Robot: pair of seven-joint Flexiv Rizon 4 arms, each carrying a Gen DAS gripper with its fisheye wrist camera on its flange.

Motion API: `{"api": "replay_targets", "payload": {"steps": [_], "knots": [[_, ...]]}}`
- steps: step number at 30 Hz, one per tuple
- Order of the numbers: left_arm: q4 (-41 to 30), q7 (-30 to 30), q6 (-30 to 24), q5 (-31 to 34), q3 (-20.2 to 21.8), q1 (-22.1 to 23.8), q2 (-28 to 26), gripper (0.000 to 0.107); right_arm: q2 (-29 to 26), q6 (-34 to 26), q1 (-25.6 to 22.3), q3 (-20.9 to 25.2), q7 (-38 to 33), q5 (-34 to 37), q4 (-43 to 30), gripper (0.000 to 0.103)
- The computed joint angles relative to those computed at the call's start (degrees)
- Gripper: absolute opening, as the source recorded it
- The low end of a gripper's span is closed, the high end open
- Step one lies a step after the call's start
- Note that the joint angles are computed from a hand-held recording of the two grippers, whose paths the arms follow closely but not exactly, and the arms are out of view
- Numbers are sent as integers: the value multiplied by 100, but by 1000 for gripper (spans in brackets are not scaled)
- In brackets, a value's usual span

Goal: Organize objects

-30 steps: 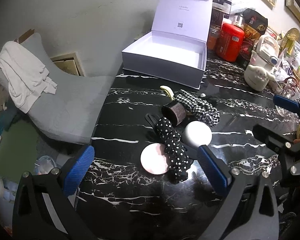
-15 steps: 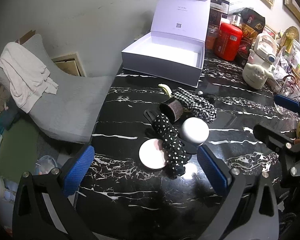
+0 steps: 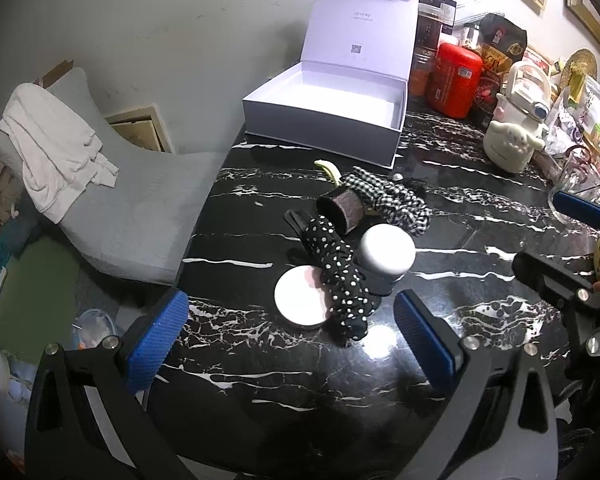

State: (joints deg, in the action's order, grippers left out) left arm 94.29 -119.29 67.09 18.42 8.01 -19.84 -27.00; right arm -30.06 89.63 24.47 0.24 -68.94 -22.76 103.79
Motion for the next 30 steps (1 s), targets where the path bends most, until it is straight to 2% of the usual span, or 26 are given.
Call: {"api": "replay_targets", "payload": {"steps": [9,12,17,23,28,30], "knots": [[82,252,168,-280,-99,166,-132,103,-343,-350,-422,658,-316,307,-441,103],[66,308,194,-342,-75,180,-209,103,-463,-513,-406,704,-381,386,-588,103],[102,657,227,-697,-223,363,-346,103,-685,-741,-582,1028,-646,632,-882,103],[138,970,345,-981,-267,433,-464,102,-974,-1145,-848,1538,-1158,1040,-1332,90],[196,1077,407,-1186,-235,461,-477,99,-1157,-1441,-887,1734,-1590,1366,-1628,83],[197,1149,355,-1270,-260,500,-493,97,-1223,-1580,-858,1753,-1729,1469,-1754,74]]}}
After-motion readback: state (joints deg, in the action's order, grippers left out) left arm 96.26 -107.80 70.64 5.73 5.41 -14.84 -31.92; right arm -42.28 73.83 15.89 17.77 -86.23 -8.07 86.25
